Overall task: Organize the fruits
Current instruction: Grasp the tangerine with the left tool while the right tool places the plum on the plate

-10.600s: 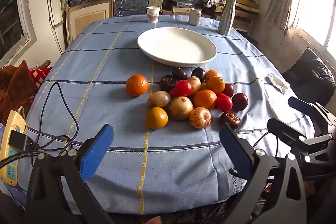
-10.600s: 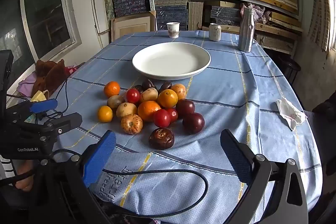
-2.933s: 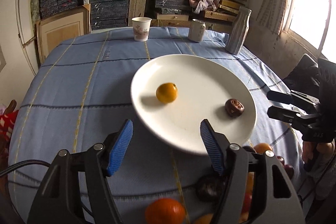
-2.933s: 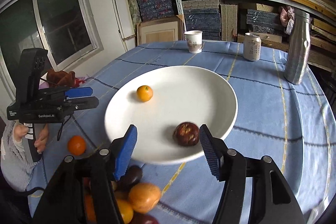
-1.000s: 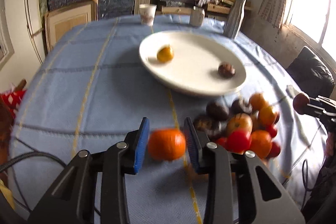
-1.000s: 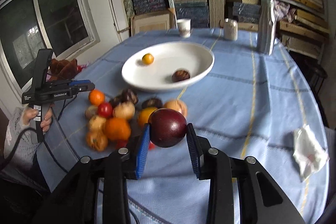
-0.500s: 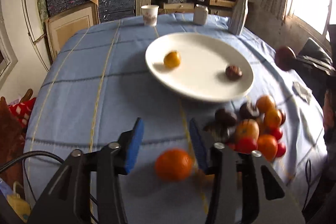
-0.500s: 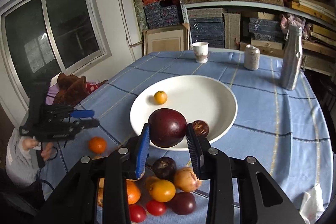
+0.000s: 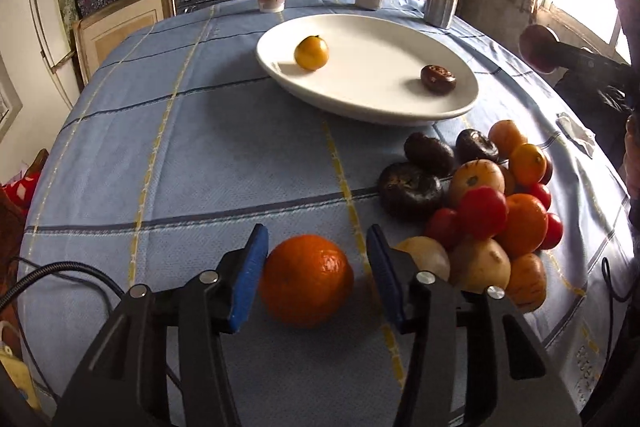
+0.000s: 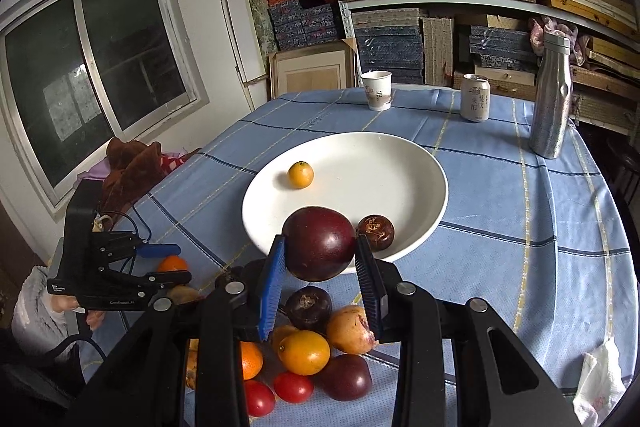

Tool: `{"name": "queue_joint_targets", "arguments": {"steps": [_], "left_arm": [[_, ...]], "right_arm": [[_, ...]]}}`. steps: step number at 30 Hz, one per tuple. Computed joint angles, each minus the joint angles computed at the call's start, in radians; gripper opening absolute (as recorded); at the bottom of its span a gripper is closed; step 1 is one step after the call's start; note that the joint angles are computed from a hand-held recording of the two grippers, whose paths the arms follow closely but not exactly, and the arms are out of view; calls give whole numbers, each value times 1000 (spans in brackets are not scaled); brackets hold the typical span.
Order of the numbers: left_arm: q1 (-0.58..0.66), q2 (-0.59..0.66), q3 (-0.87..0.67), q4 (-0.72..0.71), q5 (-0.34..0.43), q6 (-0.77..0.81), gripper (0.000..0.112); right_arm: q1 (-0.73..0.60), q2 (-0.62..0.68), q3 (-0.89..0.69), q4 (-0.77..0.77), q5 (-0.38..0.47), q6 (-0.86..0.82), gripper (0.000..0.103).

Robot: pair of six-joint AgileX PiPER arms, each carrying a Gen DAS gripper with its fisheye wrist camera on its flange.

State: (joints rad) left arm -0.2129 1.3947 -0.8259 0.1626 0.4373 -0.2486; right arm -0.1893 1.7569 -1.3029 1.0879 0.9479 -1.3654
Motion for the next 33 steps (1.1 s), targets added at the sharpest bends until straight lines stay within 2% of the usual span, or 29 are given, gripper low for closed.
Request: {"name": "queue_joint_targets", "arguments": {"steps": [3,7,8,9,10,12,15,20,25,30,33], "left_arm": [[42,-16,34,-42,-23,19,66],[79,-25,43,-199,-20,179,67],[85,-24,43,-252,-18,239,63],[80,-23,45,-282,-18,274,49],[78,-24,49,-296,-24,289,45],[79,-22,45,-337,-23,324,45],[78,-15,21,-319,-13,292,45],[34,36,-190,-93,49,95,45],[-18,219,-507,64,105,-14,45],[-19,472,-751,47,162,-26,45],[-22,573,-842,-5,191,24,45]], "right_arm": [[-1,6,7,9,3,-7,35],[9,6,11,4,1,-6,35],[9,5,13,5,2,-9,35],[9,5,13,7,2,-9,35],[9,5,11,8,2,-7,35],[8,8,9,9,0,-4,35],[10,16,-2,6,-5,7,35],[36,42,-96,-30,-17,73,35],[104,139,-305,-115,-37,215,35],[171,322,-523,-228,-77,401,35],[196,403,-573,-269,-108,452,35]]}}
